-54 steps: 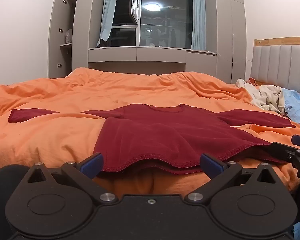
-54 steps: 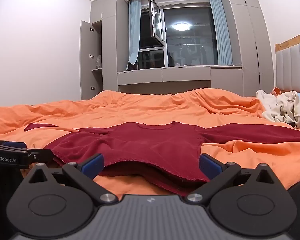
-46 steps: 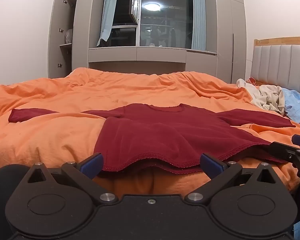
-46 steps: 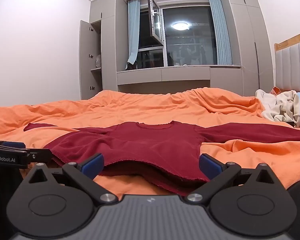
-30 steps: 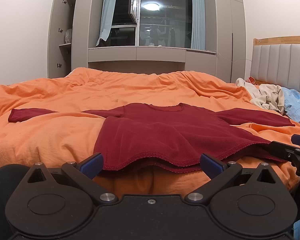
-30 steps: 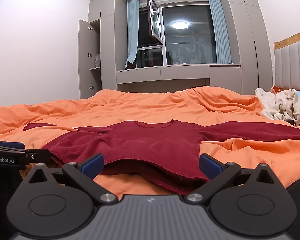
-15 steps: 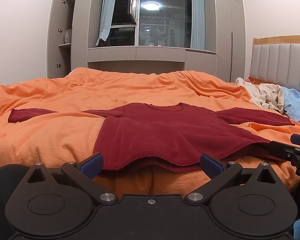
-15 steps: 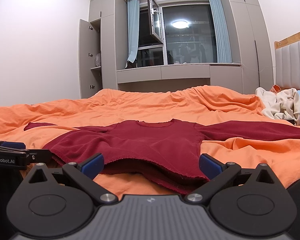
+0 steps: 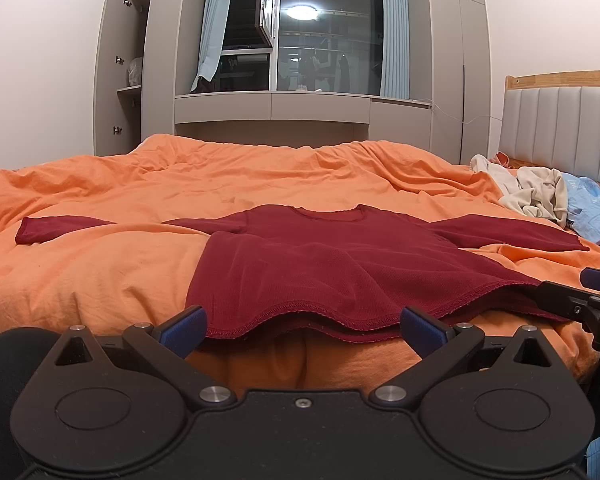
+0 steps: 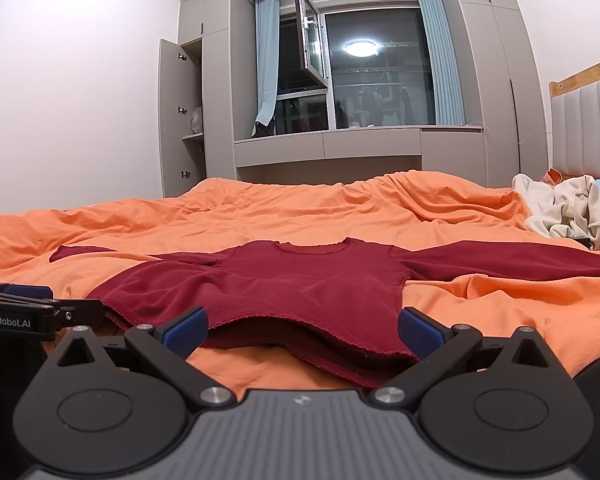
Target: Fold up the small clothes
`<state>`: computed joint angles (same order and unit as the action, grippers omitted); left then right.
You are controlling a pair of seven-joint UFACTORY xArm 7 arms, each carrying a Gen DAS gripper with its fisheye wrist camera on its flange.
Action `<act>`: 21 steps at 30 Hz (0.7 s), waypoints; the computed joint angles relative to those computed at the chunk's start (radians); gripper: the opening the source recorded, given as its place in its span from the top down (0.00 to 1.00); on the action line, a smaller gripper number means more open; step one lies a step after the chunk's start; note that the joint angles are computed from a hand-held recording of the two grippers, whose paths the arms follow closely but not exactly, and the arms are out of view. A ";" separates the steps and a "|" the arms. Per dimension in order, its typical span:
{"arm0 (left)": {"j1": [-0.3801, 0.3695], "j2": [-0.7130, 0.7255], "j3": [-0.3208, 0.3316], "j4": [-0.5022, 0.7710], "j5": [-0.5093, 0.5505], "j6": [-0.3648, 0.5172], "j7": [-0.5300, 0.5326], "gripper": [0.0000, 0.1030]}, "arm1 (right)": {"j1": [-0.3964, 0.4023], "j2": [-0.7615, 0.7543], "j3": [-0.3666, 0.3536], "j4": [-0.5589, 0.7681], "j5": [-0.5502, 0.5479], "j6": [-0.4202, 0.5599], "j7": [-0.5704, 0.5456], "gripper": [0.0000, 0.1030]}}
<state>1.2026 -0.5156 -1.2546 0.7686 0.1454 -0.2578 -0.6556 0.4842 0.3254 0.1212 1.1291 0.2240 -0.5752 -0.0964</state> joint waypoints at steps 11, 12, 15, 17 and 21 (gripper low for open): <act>-0.001 0.001 0.000 0.000 -0.001 0.001 0.001 0.00 | -0.003 0.000 0.001 0.001 -0.006 0.003 0.005 0.00; -0.001 0.001 0.000 0.000 -0.001 0.001 0.001 0.00 | -0.001 -0.002 0.000 -0.002 -0.004 0.002 0.004 0.00; -0.001 0.001 0.000 0.000 -0.001 0.001 0.001 0.00 | 0.000 -0.002 -0.001 -0.002 -0.001 0.003 0.002 0.00; 0.000 0.000 -0.001 0.001 -0.001 0.002 0.001 0.00 | 0.002 -0.003 -0.001 -0.004 0.002 0.003 0.002 0.00; -0.001 0.001 0.000 0.001 -0.001 0.001 0.001 0.00 | -0.001 -0.002 0.000 -0.001 -0.003 0.004 0.005 0.00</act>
